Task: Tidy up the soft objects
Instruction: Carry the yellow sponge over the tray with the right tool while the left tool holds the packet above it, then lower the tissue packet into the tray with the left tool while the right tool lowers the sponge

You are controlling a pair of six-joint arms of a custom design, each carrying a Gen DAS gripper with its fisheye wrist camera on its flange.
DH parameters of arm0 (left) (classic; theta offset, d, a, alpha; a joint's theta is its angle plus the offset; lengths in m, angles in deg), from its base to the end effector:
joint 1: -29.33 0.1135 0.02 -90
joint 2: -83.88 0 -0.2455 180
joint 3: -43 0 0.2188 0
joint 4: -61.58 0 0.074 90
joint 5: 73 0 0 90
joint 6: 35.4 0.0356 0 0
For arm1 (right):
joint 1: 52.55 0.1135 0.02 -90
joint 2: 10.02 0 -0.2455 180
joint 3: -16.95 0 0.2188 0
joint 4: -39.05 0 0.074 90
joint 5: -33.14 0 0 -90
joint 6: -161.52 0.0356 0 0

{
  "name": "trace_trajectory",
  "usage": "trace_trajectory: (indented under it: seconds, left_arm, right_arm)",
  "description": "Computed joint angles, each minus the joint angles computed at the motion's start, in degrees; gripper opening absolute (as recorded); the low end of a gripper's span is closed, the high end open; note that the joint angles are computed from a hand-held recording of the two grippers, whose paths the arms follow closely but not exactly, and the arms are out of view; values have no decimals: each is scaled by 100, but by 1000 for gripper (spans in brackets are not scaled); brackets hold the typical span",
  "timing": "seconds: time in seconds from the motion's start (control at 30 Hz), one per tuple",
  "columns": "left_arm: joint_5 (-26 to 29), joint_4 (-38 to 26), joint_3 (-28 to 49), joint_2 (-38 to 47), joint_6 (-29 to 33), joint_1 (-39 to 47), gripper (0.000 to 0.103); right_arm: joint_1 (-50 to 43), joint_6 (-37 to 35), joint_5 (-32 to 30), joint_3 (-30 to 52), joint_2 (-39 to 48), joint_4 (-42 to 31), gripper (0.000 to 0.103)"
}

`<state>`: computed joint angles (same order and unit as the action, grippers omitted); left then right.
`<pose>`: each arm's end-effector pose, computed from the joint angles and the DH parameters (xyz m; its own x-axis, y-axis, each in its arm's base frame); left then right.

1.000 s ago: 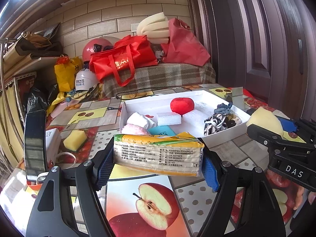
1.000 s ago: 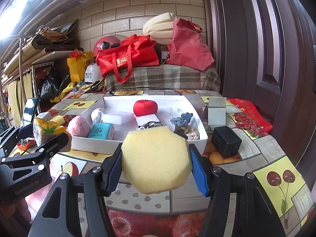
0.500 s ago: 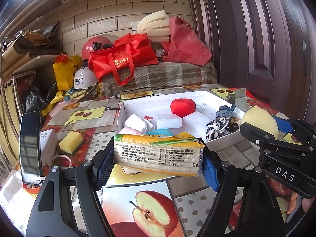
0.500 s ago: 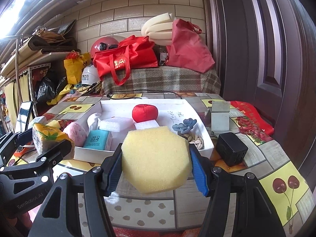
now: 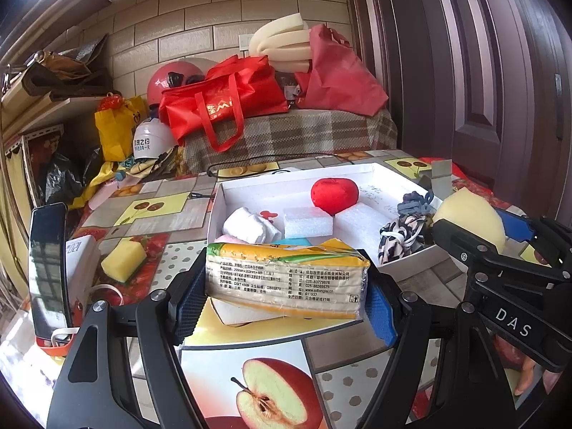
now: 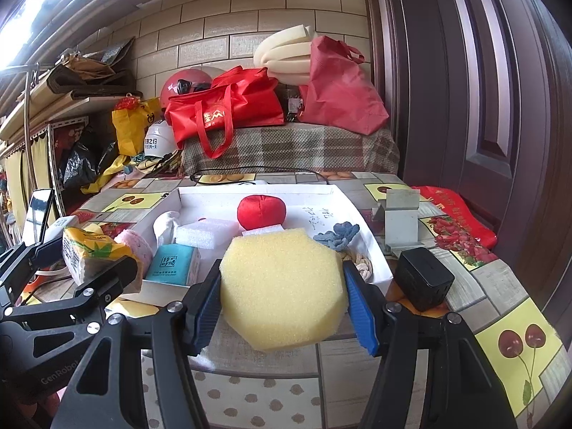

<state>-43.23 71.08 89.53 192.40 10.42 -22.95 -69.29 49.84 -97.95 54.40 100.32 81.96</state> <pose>0.1814 -0.1840 0.0804 -0.3964 -0.0531 -0.9165 -0.2885 0.9550 0.0695 0.2529 -0.0516 0.0842 -0.3235 -0.1935 -0.9263 -0.4817 0.8762 -0.0148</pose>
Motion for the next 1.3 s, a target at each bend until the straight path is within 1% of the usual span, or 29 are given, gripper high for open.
trace_trajectory:
  seconds: [0.33, 0.6, 0.67, 0.9, 1.1, 1.3]
  left_arm:
    - [38, 79, 79, 78, 108, 100, 77]
    - [79, 205, 56, 85, 181, 151, 77]
    - [56, 156, 55, 85, 133, 124, 77]
    - [157, 331, 112, 143, 292, 295, 77]
    - [191, 392, 99, 146, 322, 336, 77]
    - [372, 720, 50, 218, 531, 584, 77]
  right_arm:
    - [143, 166, 146, 100, 88, 35, 64]
    - [171, 169, 174, 168, 110, -26, 65]
    - [175, 167, 182, 170, 109, -29, 65]
    - [312, 273, 341, 349, 221, -90, 65]
    - [329, 327, 375, 307, 250, 31, 65]
    - [334, 337, 377, 325, 258, 23, 65]
